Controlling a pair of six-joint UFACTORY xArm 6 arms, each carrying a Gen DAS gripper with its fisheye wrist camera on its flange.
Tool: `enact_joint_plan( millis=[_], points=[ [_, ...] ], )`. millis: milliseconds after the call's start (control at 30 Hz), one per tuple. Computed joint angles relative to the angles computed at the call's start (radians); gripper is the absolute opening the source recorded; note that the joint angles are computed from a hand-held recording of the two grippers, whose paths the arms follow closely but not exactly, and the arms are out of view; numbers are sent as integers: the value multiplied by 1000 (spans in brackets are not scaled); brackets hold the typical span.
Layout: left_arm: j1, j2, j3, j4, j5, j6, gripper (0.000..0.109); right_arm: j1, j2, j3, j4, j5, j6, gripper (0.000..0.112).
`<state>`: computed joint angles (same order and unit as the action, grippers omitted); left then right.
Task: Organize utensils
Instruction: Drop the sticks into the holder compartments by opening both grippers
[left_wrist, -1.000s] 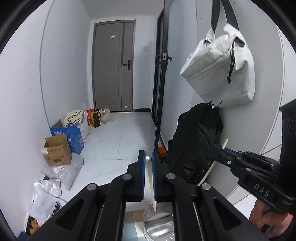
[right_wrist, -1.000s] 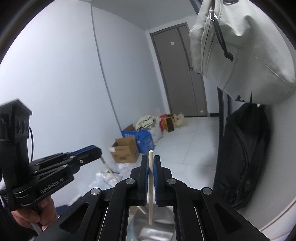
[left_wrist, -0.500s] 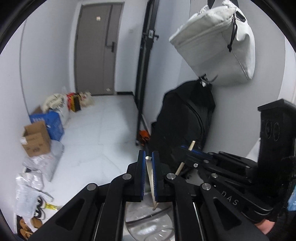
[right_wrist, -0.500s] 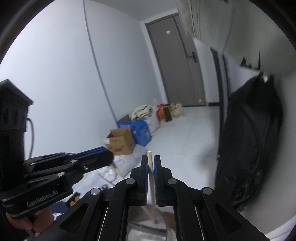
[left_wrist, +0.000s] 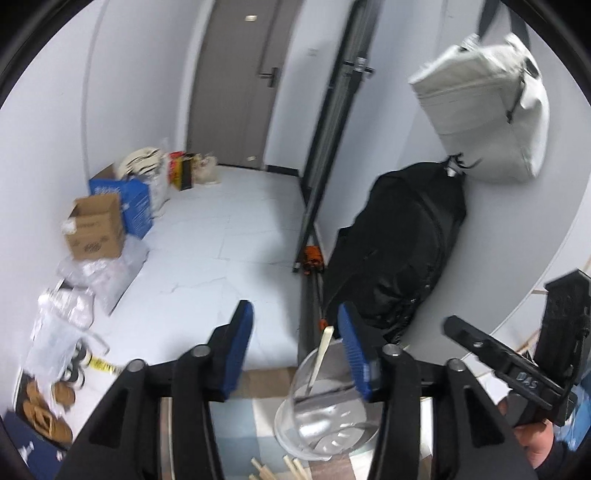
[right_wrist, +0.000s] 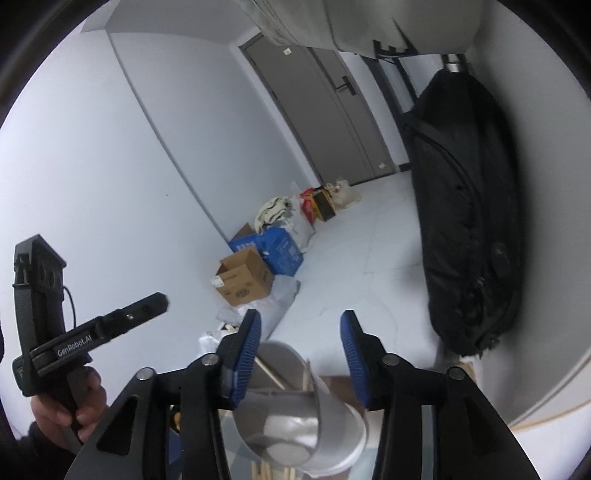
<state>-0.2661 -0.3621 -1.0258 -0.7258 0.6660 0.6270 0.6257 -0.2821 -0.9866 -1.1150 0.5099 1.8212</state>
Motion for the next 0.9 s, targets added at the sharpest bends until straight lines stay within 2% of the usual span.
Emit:
enact_joint_plan(
  millis=[100,167,267,400,533,667,733,800,900],
  points=[
    [4,-47,67,44,-45,-57,57,36,-26,15,-8,50,15,57],
    [11,-68,89,89,-34,-111,57,58,-31,15,-13,72,31,58],
    [20,-73,95,123,-15,-156,57,102,-43,14,-31,122,44,67],
    [16,-107,132,175,-45,-178,57,164,-52,8,-51,187,42,70],
    [32,-143,159,163,-35,-169,58,221,-56,3,-65,244,53,78],
    [39,-196,224,156,-68,-172,72,281,-62,5,-66,295,66,87],
    [48,-227,269,130,-86,-152,73,310,-54,2,-53,325,52,96],
    [55,-245,304,124,-92,-157,73,341,-36,-4,-29,364,44,101],
    [62,-255,339,128,-90,-165,73,351,-22,12,7,346,50,101]
  ],
)
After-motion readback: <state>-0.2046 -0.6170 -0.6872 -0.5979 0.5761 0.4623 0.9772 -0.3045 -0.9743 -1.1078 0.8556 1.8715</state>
